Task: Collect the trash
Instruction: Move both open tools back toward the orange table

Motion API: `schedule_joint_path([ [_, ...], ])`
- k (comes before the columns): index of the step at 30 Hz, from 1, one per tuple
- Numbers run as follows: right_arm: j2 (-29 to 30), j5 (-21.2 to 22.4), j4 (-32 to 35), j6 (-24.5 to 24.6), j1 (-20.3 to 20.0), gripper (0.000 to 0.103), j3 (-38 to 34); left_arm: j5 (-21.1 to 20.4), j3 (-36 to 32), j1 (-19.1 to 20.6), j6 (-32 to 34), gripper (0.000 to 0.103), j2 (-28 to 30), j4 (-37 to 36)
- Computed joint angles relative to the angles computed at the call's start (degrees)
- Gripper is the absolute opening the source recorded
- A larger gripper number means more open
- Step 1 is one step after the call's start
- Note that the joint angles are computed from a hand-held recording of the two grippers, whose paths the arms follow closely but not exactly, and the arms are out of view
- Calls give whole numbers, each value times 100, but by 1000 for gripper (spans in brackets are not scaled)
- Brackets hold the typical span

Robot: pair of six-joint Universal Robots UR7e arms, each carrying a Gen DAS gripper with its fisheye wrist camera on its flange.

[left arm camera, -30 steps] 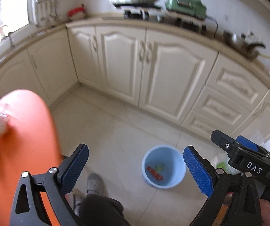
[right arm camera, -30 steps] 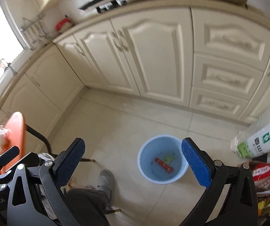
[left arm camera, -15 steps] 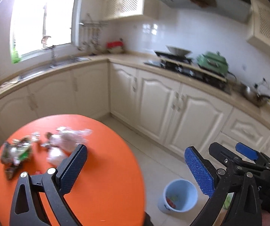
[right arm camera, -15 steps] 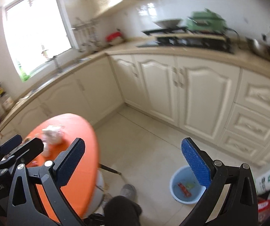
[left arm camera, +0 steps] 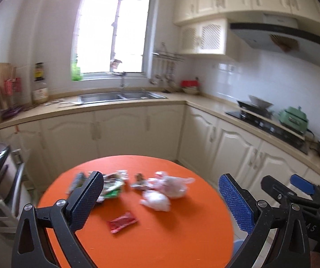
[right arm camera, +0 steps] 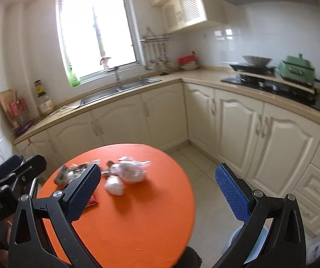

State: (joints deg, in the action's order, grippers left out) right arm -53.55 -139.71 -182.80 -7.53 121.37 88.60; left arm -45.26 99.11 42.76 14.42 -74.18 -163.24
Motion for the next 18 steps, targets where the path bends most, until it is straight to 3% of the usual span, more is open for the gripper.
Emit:
schedule_joint_path([
  [6, 226, 224, 328, -82, 37, 103, -181, 568, 564, -104, -321, 102, -582, -11],
  [11, 373, 430, 661, -55, -50, 103, -302, 982, 1119, -170, -814, 102, -1041, 386],
  [18, 635, 808, 1220, 6, -277, 103, -565, 1140, 1293, -187, -1756, 102, -1234, 1350],
])
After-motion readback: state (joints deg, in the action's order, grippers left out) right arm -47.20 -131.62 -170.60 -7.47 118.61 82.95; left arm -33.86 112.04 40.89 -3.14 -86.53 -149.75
